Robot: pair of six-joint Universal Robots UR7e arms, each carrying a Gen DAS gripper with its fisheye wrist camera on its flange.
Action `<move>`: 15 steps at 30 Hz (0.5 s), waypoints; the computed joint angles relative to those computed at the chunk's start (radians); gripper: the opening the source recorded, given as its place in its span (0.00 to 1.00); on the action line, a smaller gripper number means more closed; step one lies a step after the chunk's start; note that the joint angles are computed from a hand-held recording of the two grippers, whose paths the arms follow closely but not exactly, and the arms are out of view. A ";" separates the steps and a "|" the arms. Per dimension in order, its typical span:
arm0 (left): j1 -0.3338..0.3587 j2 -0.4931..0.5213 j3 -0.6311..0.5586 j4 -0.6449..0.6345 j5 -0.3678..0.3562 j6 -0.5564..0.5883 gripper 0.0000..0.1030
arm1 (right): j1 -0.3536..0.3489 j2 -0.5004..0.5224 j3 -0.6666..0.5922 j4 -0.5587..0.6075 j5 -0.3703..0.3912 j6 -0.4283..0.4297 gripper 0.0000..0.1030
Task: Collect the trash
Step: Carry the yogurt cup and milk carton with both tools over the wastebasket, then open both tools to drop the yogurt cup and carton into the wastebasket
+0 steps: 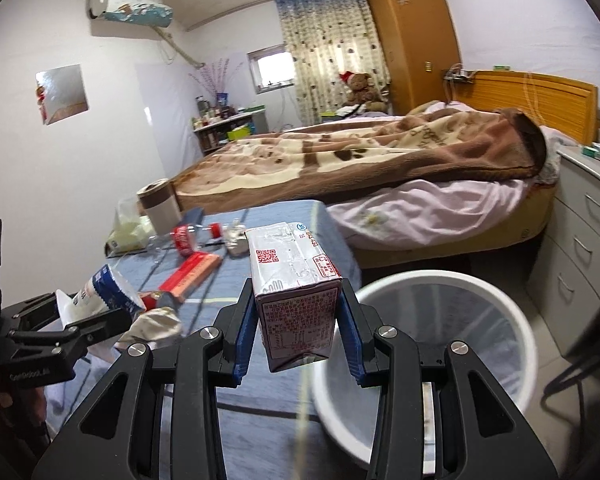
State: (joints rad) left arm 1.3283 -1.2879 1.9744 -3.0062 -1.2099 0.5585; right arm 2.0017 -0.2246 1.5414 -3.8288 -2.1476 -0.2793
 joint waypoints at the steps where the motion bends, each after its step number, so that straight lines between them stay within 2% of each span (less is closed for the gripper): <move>1: -0.007 0.004 0.006 0.003 -0.007 -0.007 0.65 | -0.002 -0.005 0.008 -0.008 -0.006 0.001 0.38; 9: -0.054 0.051 0.035 0.017 -0.049 -0.023 0.65 | -0.032 -0.048 0.082 -0.051 -0.064 0.020 0.38; 15: -0.090 0.097 0.057 -0.002 -0.048 -0.015 0.65 | -0.057 -0.076 0.131 -0.065 -0.091 0.038 0.38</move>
State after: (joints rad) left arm 1.2379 -1.1905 2.0316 -3.0083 -1.2579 0.5431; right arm 1.9443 -0.3008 1.6728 -3.8936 -2.2382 -0.2408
